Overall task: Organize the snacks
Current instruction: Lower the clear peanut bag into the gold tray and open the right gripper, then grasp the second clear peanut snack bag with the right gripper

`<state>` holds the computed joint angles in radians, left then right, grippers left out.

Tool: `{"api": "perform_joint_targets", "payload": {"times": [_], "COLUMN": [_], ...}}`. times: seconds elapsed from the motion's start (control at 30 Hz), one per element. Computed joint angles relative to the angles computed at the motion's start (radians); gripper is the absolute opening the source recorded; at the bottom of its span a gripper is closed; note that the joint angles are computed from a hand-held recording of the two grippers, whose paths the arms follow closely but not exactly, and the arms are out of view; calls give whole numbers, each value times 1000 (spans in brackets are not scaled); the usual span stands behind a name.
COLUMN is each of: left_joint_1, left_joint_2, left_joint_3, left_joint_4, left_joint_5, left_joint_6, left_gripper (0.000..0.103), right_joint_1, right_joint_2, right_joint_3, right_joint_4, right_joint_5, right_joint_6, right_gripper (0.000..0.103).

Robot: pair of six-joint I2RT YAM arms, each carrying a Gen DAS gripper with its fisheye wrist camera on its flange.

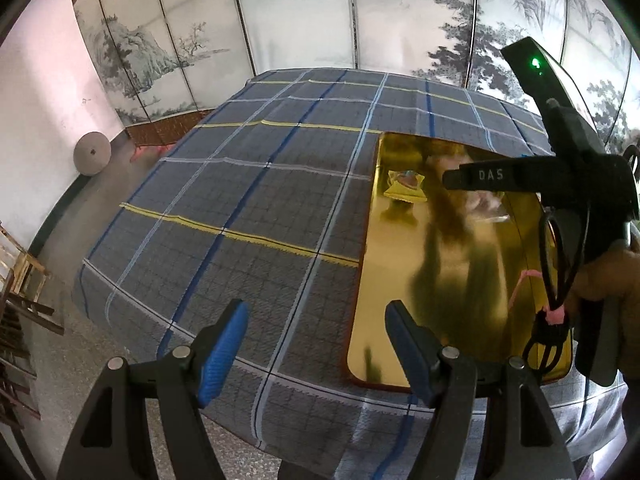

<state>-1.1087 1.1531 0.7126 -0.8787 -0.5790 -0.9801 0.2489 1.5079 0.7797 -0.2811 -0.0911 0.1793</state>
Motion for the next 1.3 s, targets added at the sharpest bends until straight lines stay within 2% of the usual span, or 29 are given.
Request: {"api": "perform_joint_targets", "payload": {"times": [0.13, 0.2, 0.3, 0.4, 0.5, 0.57, 0.6, 0.9, 1.0, 1.03, 1.07, 1.17, 1.23, 1.3], "left_joint_1": [1, -8, -22, -32, -37, -53, -66, -90, -86, -85, -86, -102, -121, -143], "left_joint_2": [13, 20, 18, 4, 7, 21, 39, 86, 96, 101, 106, 131, 144, 150], "left_joint_3": [5, 13, 28, 39, 44, 49, 55, 81, 85, 86, 87, 101, 121, 147], "left_joint_4": [2, -8, -30, -44, -29, -18, -15, -21, -22, -20, -18, -19, -34, -47], "left_joint_5": [6, 1, -17, -38, -28, -21, -21, -27, -24, -23, -22, -28, -38, -42], "left_joint_6": [1, -4, -14, -22, -20, -24, -26, -18, -11, -8, -8, -12, -15, -12], "left_gripper": [73, 73, 73, 73, 73, 73, 73, 73, 73, 73, 73, 73, 73, 73], "right_joint_1": [-15, -50, -157, -330, -458, -474, -489, -430, -400, -391, -384, -384, -407, -496], "right_joint_2": [-14, -60, -223, -388, -333, -304, -286, -130, -87, -94, -104, -131, -174, -281], "right_joint_3": [-9, -44, -132, -199, -166, -175, -175, -132, -125, -134, -145, -173, -200, -223], "right_joint_4": [10, 41, 39, -43, -194, -207, -212, -128, -107, -96, -84, -60, -52, -94], "right_joint_5": [-16, -70, -147, -211, -230, -160, -163, -145, -107, -93, -81, -86, -117, -218], "right_joint_6": [6, 10, 21, -68, -295, -365, -387, -365, -351, -348, -351, -375, -394, -417], "right_gripper": [43, 43, 43, 44, 47, 47, 47, 45, 47, 46, 39, 36, 36, 36]}}
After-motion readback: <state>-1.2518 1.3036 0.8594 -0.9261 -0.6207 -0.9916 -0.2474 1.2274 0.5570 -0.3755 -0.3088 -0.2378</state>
